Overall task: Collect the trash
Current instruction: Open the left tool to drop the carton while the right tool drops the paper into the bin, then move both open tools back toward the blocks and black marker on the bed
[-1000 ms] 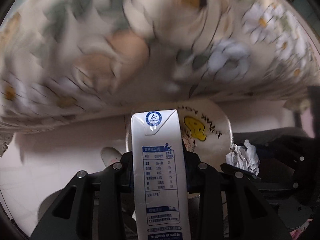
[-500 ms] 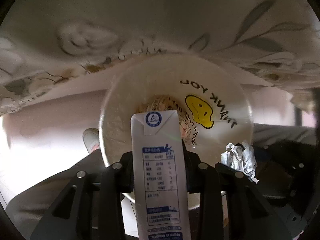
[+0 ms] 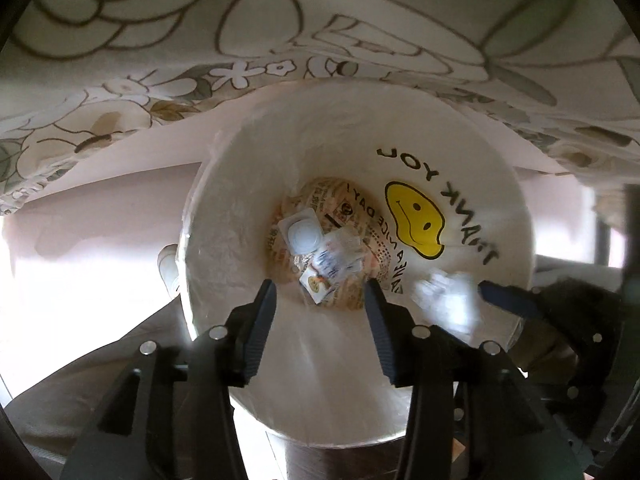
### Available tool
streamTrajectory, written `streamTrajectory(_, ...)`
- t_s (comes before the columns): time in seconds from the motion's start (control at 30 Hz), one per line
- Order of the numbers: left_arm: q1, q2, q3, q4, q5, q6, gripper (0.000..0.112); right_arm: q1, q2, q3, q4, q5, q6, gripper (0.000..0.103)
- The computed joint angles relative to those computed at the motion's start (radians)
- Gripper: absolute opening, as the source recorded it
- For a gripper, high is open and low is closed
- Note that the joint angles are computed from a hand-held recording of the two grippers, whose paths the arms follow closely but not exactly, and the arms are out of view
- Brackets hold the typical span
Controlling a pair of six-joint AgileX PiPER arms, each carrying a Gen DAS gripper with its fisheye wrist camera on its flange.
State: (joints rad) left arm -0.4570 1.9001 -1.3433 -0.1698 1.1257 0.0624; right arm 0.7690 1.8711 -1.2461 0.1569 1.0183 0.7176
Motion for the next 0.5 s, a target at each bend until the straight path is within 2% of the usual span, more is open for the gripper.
streamTrajectory(0.3,0.007,-0.016,-0.009,0.012,0.020,0.000,0.053,-0.002,-0.028,0.004,-0.015,0.010,0.008,0.058)
streamTrajectory(0.5,0.019,-0.073,-0.007,0.018,0.047,0.012,0.053,0.025,-0.095,-0.022,-0.047,0.058,0.048,0.058)
